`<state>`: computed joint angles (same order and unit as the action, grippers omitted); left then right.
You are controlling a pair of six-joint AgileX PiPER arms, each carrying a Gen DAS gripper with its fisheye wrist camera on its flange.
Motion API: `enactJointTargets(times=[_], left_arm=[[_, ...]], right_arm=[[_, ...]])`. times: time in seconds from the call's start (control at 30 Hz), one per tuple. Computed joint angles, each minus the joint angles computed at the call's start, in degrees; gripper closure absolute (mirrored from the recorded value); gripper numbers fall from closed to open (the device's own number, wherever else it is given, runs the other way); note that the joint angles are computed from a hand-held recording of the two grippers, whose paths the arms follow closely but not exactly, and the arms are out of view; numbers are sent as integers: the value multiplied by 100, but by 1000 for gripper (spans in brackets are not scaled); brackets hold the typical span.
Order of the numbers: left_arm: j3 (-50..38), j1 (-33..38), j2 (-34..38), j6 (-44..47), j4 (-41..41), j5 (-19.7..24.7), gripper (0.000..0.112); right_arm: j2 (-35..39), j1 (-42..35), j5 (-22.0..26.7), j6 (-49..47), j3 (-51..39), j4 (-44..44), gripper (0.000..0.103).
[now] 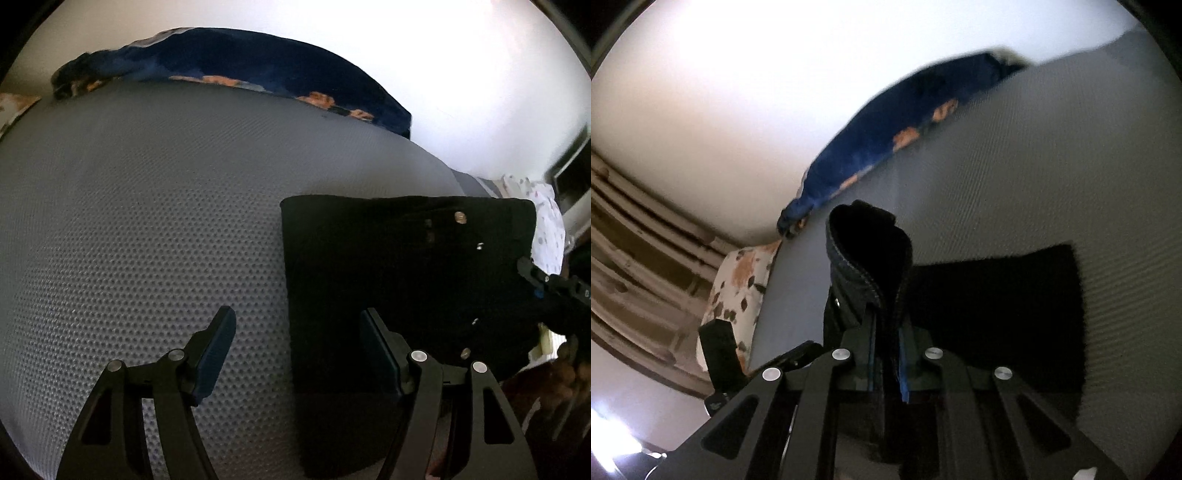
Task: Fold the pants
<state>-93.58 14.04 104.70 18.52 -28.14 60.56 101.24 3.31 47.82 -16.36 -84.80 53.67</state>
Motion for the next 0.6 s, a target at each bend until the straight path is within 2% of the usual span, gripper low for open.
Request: enactJointTargets(times=[0.17,0.27,0.37,0.43,0.53,0.6], left_arm=[[-199,-378,172,7,144,-69,42],[-282,-595,312,-44,323,-97,42],[-266,-735,450,-50,486,-126,42],[-91,-766,408,-23,570,-169,42],[75,-831,394,10,622,-337,42],[202,-845,296,114,608,-358,42]], right_arm=[[-128,-512,-176,-1,658,20,93],[75,-607,-360,173,983,-185,93],[229,-702,-586,27,1242,95,90],[220,-619,-620,253,1147,-241,87],[136,-315,-623,1110,808,-1315,79],[-37,-219,-644,1453,814,-1766,79]])
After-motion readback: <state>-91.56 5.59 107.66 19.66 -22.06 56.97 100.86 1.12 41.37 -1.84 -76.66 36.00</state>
